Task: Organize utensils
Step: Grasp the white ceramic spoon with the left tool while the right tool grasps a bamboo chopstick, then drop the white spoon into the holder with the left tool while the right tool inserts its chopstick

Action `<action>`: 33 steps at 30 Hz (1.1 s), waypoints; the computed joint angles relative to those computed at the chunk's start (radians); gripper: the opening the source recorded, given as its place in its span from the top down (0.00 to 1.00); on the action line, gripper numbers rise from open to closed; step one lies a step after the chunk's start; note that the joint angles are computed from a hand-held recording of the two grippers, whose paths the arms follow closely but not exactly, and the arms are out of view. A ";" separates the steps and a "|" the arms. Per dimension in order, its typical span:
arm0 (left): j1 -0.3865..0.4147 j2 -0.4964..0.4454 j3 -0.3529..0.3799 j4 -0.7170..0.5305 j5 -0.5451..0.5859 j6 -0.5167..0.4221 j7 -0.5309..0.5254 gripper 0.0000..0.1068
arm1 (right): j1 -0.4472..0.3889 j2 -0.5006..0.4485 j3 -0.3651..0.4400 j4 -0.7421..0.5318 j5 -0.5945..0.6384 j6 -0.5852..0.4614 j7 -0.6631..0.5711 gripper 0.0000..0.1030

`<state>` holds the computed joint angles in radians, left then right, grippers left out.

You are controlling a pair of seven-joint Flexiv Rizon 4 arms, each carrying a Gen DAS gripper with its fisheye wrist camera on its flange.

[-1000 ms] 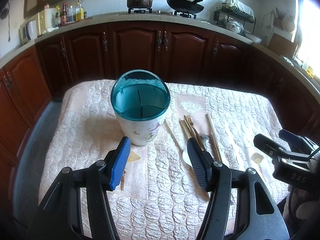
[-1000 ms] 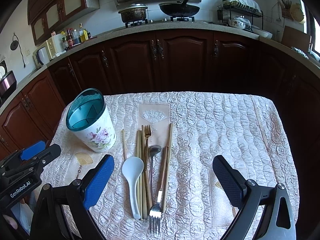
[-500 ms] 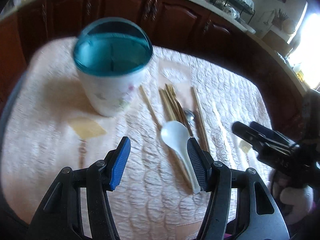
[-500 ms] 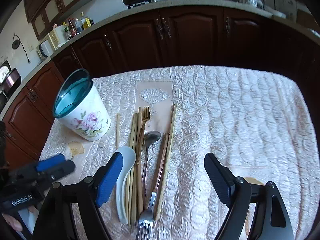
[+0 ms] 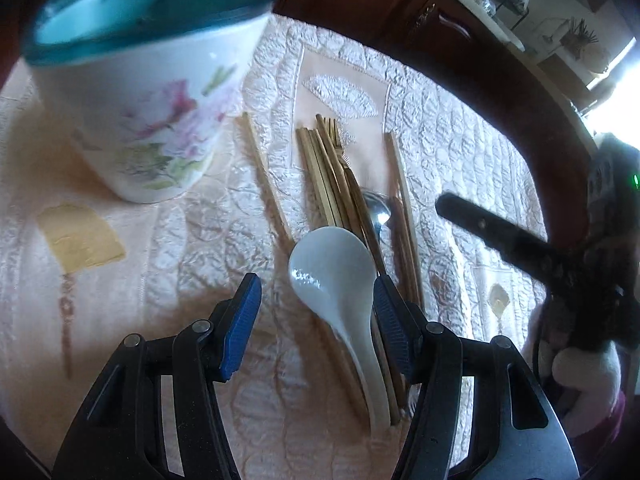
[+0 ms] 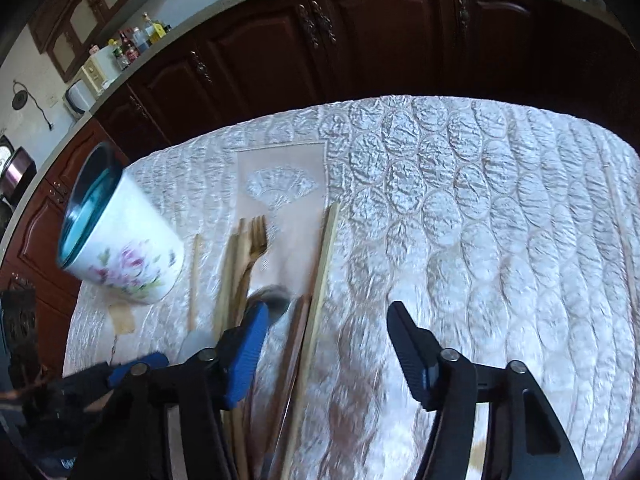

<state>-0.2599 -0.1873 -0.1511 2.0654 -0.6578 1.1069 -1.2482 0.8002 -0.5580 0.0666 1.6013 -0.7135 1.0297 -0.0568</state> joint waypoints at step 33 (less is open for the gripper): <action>-0.003 0.196 0.068 0.053 -0.241 -0.059 0.282 0.99 | 0.018 0.094 -0.053 0.050 -0.078 0.205 0.002 0.93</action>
<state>-0.2631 0.0085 -0.0827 2.1179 -0.8991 1.0479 -0.9663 0.8178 -0.4644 0.0139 1.6512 -0.7919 1.2348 -0.0550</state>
